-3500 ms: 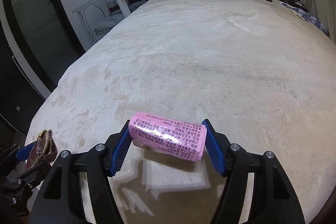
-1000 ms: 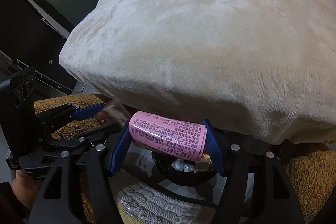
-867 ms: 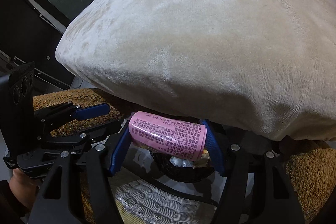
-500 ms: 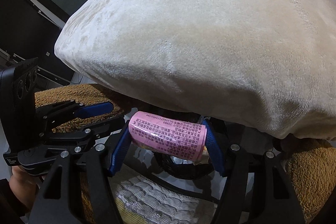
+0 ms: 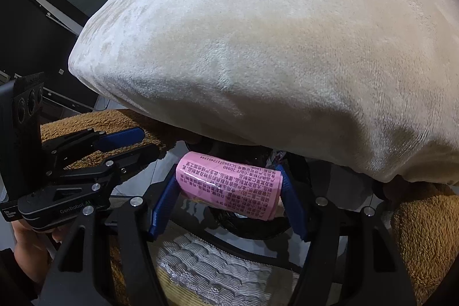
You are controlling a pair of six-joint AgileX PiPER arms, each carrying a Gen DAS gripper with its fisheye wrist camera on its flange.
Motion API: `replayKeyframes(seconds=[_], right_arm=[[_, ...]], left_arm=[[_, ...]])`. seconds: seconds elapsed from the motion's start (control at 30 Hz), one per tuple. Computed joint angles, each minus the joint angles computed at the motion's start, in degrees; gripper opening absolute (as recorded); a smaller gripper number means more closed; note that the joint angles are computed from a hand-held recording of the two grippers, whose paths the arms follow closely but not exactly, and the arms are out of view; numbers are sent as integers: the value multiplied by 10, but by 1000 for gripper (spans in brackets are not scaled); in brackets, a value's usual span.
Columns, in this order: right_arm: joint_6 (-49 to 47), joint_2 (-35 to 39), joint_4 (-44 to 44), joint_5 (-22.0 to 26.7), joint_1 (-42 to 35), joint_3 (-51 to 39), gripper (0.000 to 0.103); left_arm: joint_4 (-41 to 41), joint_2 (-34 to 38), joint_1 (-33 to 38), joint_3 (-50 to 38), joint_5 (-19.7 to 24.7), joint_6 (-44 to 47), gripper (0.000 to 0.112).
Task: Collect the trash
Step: 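Open both tools to drop the packet and can into the bin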
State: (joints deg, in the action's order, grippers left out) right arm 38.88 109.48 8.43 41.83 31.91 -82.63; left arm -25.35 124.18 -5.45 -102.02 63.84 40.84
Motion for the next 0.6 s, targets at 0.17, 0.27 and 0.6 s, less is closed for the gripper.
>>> replayKeyframes(seconds=[0.17, 0.27, 0.6], right_arm=[[-10, 4, 18, 0, -4, -3, 78], [-3, 3, 14, -1, -4, -4, 80], [11, -28, -14, -26, -4, 13, 80]], left_arm=[[-2, -3, 4, -4, -3, -1, 38], [-2, -1, 7, -10, -1, -7, 38], [-23, -14, 5, -12, -8, 5, 38]])
